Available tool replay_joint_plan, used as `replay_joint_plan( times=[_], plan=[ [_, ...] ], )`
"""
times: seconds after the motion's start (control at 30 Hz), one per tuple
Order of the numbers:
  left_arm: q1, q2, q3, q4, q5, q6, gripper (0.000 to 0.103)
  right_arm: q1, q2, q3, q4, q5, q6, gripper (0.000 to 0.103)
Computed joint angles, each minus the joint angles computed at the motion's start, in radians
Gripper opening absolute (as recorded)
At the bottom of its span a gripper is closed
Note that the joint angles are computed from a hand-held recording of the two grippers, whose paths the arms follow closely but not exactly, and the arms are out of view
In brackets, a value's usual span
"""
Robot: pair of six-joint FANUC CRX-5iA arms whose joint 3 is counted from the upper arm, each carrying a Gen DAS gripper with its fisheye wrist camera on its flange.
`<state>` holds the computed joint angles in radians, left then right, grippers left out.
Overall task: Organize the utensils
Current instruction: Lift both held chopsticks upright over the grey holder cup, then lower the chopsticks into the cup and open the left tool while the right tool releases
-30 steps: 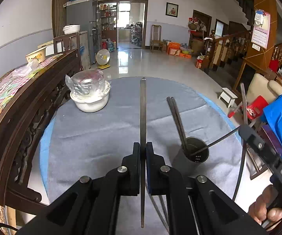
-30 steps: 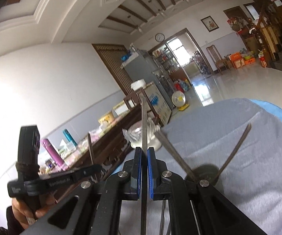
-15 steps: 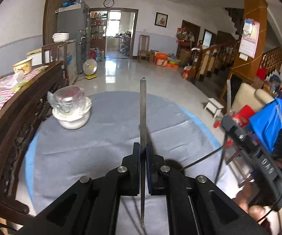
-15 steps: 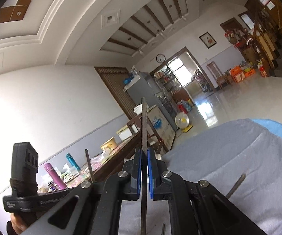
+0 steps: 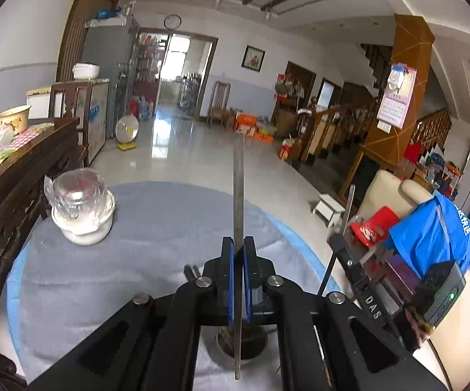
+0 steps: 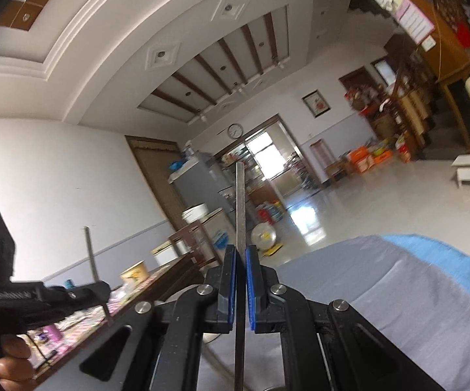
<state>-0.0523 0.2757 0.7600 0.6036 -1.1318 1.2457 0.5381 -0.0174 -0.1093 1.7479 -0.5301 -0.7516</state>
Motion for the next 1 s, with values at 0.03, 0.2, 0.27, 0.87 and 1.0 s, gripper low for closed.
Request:
replay_joint_plan(
  times=[0.03, 0.2, 0.27, 0.87, 1.0],
  plan=[
    [-0.007, -0.003, -0.015, -0.003, 0.028, -0.001, 0.006, 0.007, 0.008, 0.006, -0.006, -0.02, 0.013, 0.007],
    [-0.027, -0.008, -0.089, 0.021, 0.126, -0.012, 0.006, 0.039, 0.067, 0.066, -0.075, -0.113, 0.121, 0.007],
    [-0.038, -0.017, -0.13, 0.024, 0.18, -0.02, 0.006, 0.046, 0.089, 0.084, -0.087, -0.141, 0.148, 0.006],
    [-0.084, -0.092, -0.318, -0.018, 0.336, -0.069, 0.006, 0.077, 0.131, 0.093, -0.096, -0.212, 0.217, 0.007],
    [-0.088, -0.104, -0.34, -0.033, 0.345, -0.061, 0.006, 0.084, 0.129, 0.085, -0.097, -0.228, 0.226, 0.007]
  ],
)
